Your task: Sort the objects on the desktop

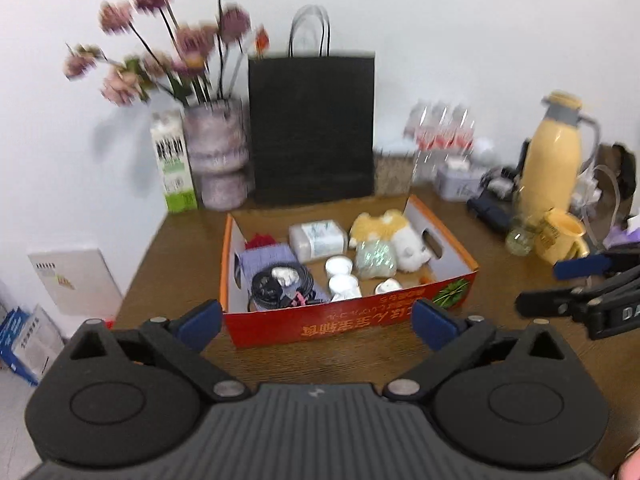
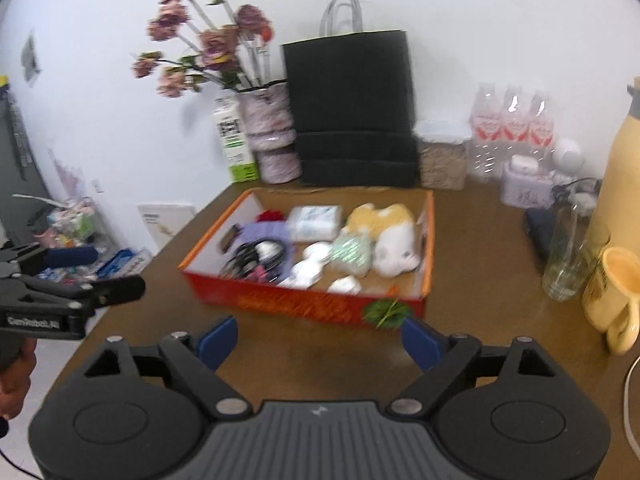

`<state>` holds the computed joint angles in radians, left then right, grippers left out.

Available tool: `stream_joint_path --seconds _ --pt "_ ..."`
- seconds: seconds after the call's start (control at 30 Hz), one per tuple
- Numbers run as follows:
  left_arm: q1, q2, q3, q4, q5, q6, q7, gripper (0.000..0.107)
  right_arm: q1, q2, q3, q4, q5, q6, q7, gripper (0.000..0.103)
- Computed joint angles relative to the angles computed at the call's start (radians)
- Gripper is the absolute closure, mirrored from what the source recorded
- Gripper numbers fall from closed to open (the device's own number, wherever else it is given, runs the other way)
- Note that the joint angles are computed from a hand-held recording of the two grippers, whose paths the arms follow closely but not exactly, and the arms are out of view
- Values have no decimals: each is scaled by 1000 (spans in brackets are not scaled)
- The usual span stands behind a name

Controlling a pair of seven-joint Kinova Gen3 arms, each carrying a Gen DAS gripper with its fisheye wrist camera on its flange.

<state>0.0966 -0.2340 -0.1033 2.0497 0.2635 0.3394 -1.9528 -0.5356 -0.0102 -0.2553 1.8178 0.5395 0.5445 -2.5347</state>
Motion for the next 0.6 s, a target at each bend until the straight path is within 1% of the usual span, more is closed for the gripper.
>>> stream_joint_path --seconds 0.03,0.07,0.13,0.2,0.27,0.3,0.33,0.37,0.4,0.43,0.47,0.5,0.53,0.6 --pt "-12 -42 9 31 -12 -6 5 4 9 -11 -27 10 -2 7 -4 10" --pt "-42 -76 36 51 -27 2 27 4 34 -22 -72 18 10 17 -24 10" --pt "-62 -136 51 84 -63 25 88 4 74 -48 -165 41 60 47 -101 9" --pt "-79 -189 66 118 -89 54 129 4 121 -83 -258 77 105 56 -182 7" --pt "-60 -254 53 187 -113 35 146 4 179 -142 -350 142 127 31 -263 2" --pt "-46 -286 44 233 -112 2 141 4 216 -174 -397 183 139 1 -304 1" --pt "-30 -327 33 280 -119 -17 132 4 251 -209 -443 222 141 -21 -345 0" --pt "-34 -365 40 326 -134 -45 138 4 282 -234 -489 250 139 -27 -385 0" --pt "-54 -394 65 357 -151 -56 150 4 311 -258 -536 273 131 -23 -426 0" --pt "-78 -430 95 387 -169 -58 162 4 352 -291 -582 299 108 -36 -467 0" --pt "-84 -459 107 405 -181 -50 171 4 398 -321 -628 320 83 -51 -507 0" --pt "-76 -492 105 417 -189 -36 178 4 433 -340 -673 332 62 -54 -548 0" --pt "-64 -528 99 428 -191 -24 187 4 449 -360 -699 347 52 -66 -589 0" --pt "-32 -597 80 449 -190 -15 203 4 432 -393 -713 371 50 -72 -665 0"
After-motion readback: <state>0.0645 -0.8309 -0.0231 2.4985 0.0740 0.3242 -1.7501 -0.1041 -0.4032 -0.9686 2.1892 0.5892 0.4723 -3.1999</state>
